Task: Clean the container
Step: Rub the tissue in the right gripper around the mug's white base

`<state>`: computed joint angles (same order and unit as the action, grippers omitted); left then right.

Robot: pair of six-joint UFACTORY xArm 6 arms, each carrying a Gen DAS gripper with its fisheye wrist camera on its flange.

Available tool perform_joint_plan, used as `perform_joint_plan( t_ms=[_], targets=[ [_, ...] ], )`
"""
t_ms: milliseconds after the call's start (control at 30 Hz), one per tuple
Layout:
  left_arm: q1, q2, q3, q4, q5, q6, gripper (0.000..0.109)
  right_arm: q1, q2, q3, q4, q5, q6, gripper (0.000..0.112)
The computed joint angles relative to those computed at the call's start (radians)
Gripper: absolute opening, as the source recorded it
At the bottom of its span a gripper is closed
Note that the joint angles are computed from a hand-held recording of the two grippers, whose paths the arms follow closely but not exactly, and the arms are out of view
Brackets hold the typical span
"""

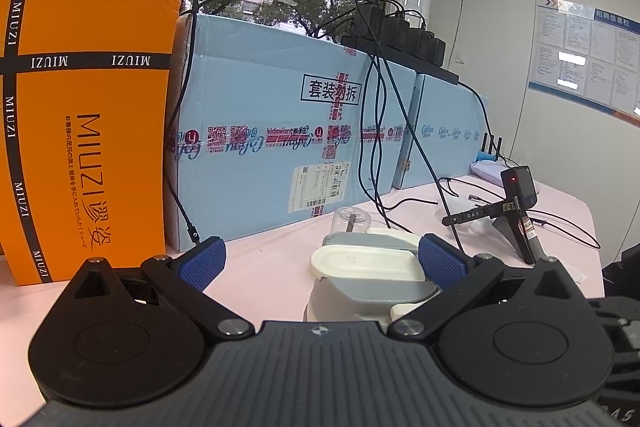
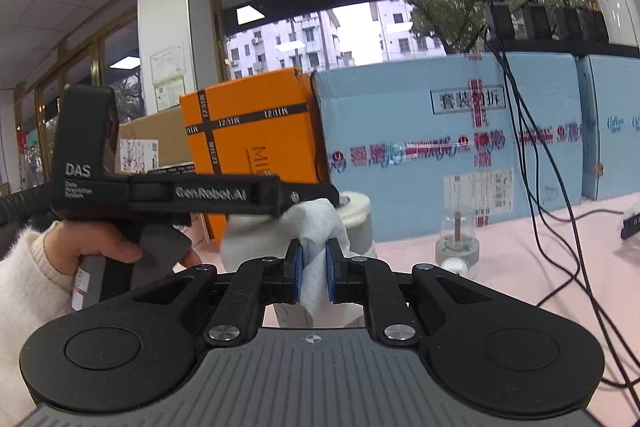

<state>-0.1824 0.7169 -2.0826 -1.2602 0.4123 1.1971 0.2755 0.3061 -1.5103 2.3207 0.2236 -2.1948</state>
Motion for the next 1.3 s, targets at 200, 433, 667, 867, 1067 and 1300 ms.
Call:
perform_joint_plan(
  t_ms=[200,433,667,867,1067,1300],
  targets=[
    [0.000,-0.002,0.002,-0.005,0.007,0.011,0.103,0.003,0.009,0.013,-0.063,-0.013,0.066,0.012],
    [-0.002,-0.009,0.012,-0.012,0.002,0.024,0.103,-0.017,-0.028,0.032,0.084,0.047,-0.063,0.012],
    [-0.003,-0.011,0.015,-0.014,-0.005,0.026,0.103,-0.012,-0.020,0.019,0.067,0.034,-0.058,0.012],
    [-0.005,-0.011,0.018,-0.019,-0.009,0.032,0.103,0.000,0.002,0.007,-0.044,-0.005,0.042,0.012],
    [-0.007,-0.012,0.020,-0.021,-0.014,0.034,0.103,-0.009,-0.016,0.009,0.035,0.021,-0.030,0.012],
    [-0.007,-0.018,0.028,-0.025,-0.021,0.037,0.103,-0.007,-0.010,-0.001,0.036,0.015,-0.051,0.012]
  ],
)
